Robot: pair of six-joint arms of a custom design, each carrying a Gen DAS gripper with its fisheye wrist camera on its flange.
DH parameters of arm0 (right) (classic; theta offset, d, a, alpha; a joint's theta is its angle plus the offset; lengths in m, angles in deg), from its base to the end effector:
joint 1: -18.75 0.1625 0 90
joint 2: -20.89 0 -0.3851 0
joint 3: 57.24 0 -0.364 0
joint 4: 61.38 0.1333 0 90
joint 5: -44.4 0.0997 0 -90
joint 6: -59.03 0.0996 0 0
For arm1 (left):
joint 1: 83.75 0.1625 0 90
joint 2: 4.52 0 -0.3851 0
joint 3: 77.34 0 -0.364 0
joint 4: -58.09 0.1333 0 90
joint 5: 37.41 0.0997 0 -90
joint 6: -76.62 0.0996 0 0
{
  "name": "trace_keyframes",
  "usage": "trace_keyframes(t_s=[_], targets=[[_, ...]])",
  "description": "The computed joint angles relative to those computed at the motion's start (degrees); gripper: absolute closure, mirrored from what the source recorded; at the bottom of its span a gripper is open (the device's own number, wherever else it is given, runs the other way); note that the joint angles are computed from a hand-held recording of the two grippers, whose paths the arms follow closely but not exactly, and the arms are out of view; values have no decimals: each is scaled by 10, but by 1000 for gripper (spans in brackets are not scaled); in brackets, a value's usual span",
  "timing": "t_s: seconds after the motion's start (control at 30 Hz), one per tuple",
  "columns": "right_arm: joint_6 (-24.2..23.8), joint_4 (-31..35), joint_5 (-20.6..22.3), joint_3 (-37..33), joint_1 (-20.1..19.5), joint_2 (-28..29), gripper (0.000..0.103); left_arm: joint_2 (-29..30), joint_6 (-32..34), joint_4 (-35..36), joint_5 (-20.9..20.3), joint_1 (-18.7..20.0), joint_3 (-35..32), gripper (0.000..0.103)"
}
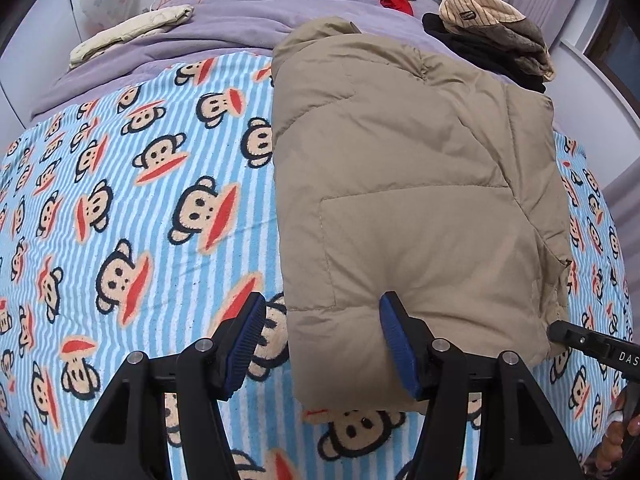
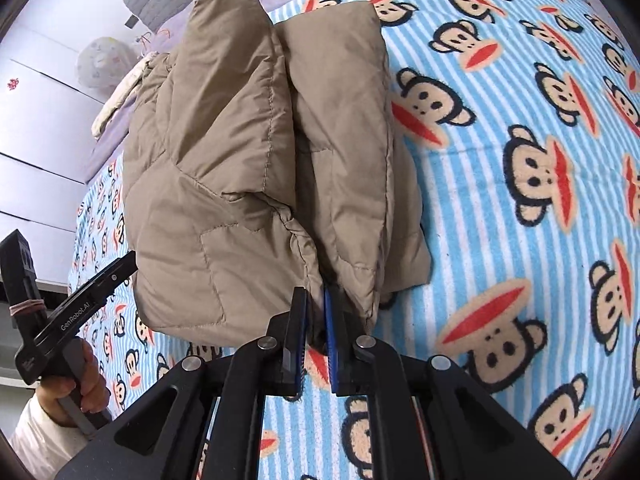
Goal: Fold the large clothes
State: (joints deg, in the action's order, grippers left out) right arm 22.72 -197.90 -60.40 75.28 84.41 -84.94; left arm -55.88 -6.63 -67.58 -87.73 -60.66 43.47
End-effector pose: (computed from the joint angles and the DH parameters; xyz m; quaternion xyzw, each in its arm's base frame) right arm -0.0446 -0.3603 0.3127 0.0798 -0.9738 0.0833 0.1957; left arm -0.2985 -0.3413 0.0033 -0.0303 0.9049 -0.2434 0.3477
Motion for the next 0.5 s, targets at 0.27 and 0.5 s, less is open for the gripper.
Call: trace_keyframes(t_s=[0.27, 0.5], targets=[[54, 35, -28, -16, 45, -7, 93, -16, -20, 35, -21, -12, -8, 42], [76, 88, -31, -28, 57, -31, 93, -28, -40, 70, -44, -27, -15, 42]])
